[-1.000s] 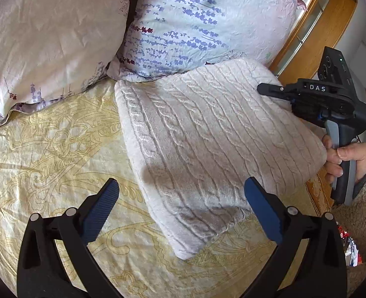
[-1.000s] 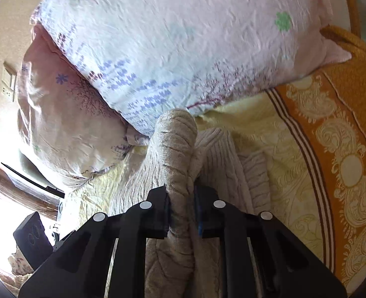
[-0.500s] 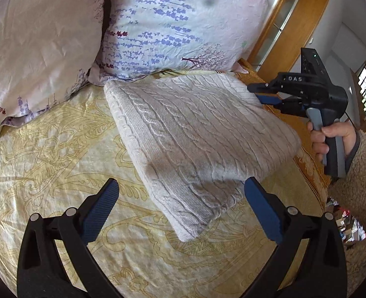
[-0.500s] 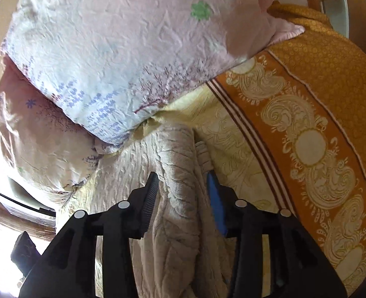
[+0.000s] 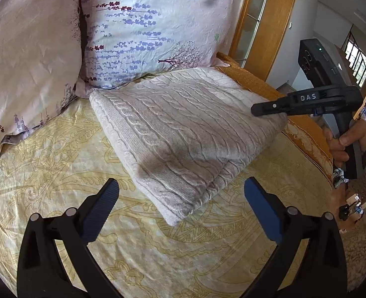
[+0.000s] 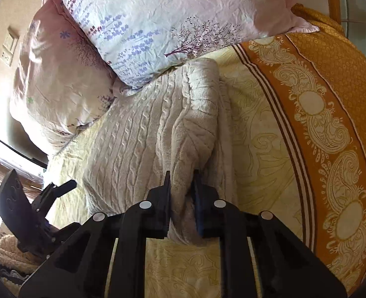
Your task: Fold small clothes
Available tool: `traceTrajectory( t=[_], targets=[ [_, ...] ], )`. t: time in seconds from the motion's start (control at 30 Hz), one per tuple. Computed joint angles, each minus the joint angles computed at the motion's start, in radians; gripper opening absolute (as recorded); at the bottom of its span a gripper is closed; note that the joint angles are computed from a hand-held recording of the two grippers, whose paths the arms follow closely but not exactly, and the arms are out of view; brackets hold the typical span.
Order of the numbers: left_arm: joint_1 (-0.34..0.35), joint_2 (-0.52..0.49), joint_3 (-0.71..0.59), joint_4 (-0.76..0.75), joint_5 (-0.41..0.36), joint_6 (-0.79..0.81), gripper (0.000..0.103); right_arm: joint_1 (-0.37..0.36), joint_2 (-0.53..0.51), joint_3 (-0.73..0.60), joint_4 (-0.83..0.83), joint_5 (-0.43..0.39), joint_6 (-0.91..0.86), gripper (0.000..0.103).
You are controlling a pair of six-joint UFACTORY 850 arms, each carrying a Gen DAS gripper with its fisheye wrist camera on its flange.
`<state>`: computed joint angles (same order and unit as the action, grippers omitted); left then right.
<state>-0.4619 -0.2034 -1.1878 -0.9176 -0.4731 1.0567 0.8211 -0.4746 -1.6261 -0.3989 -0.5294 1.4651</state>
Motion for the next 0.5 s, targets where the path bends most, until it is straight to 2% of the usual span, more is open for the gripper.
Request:
traceTrajectory(
  t=[0.17,0.27,0.3,0.4,0.43,0.5],
  targets=[
    [0.000,-0.002,-0.003,0.028,-0.003,-0.018,0.101,0.028,0.065,0.046,-0.377,-0.023,0.396,0.011],
    [0.000,-0.009,-0.010,0.056,-0.013,-0.039,0.101,0.043,0.086,0.047,-0.477,-0.069,0.485,0.004],
    [-0.001,-0.011,-0.011,0.069,-0.013,-0.047,0.101,0.044,0.088,0.047,-0.462,-0.081,0.472,0.004],
    [-0.003,-0.019,-0.015,0.105,-0.016,-0.078,0.101,0.029,0.078,0.063,-0.280,-0.079,0.329,0.004],
    [-0.003,-0.023,-0.019,0.119,-0.019,-0.091,0.101,0.026,0.082,0.081,-0.248,-0.059,0.323,0.004],
    [-0.003,-0.028,-0.023,0.143,-0.019,-0.110,0.101,0.031,0.104,0.122,-0.298,-0.007,0.405,0.007]
  ],
)
